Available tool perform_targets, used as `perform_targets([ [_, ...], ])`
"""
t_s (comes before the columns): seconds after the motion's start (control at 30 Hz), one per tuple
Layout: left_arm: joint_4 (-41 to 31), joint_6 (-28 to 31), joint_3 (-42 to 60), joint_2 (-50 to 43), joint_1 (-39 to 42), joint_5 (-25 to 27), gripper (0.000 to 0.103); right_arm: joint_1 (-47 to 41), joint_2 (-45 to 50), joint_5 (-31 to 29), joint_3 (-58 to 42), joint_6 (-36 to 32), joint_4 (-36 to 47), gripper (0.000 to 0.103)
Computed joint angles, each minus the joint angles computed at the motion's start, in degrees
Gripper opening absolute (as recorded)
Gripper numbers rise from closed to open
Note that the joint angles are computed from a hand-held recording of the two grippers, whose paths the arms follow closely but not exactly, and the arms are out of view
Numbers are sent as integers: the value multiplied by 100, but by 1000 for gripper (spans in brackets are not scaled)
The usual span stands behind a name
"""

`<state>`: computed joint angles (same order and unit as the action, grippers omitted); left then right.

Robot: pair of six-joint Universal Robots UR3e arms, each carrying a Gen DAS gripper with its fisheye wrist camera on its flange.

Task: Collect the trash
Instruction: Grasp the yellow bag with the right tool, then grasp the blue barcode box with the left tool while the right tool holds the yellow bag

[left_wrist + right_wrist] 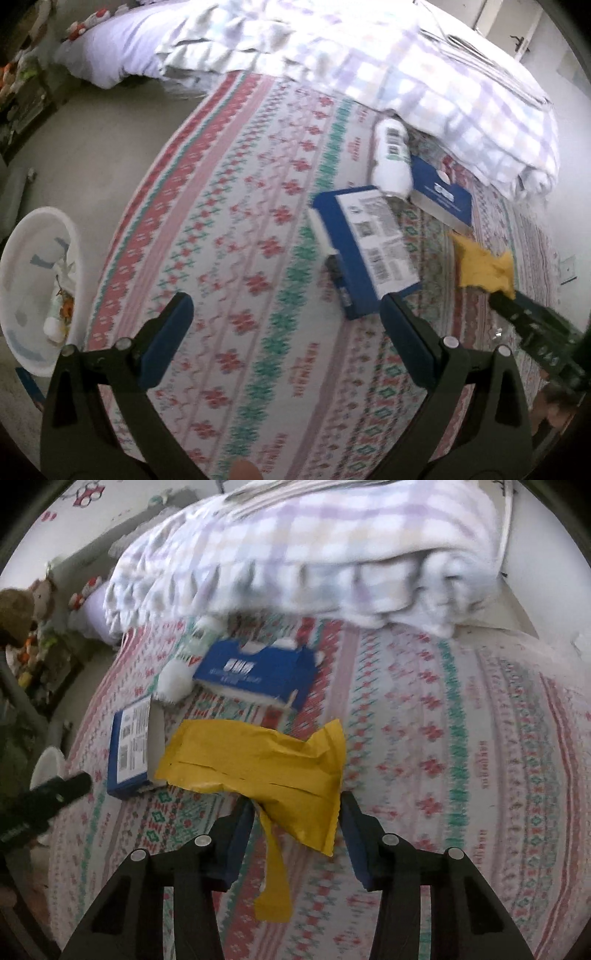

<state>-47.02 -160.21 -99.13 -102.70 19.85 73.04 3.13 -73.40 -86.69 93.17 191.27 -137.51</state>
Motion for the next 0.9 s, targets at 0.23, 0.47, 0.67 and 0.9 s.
perform_targets([
  [0.23, 427, -517, 165, -377, -645, 300, 101, -583, -782, 131, 712, -147, -45, 48],
  [0.47, 969, -1136, 227, -755, -951, 488, 94, -820, -1075, 160, 1015, -288, -22, 48],
  [0.67, 1208, -928, 74, -660, -942, 166, 62, -941, -1260, 174, 1220, -411, 10, 48],
  [0.9, 839, -690, 141, -540, -928, 236, 65, -858, -1278, 190, 1193, -329, 14, 48],
])
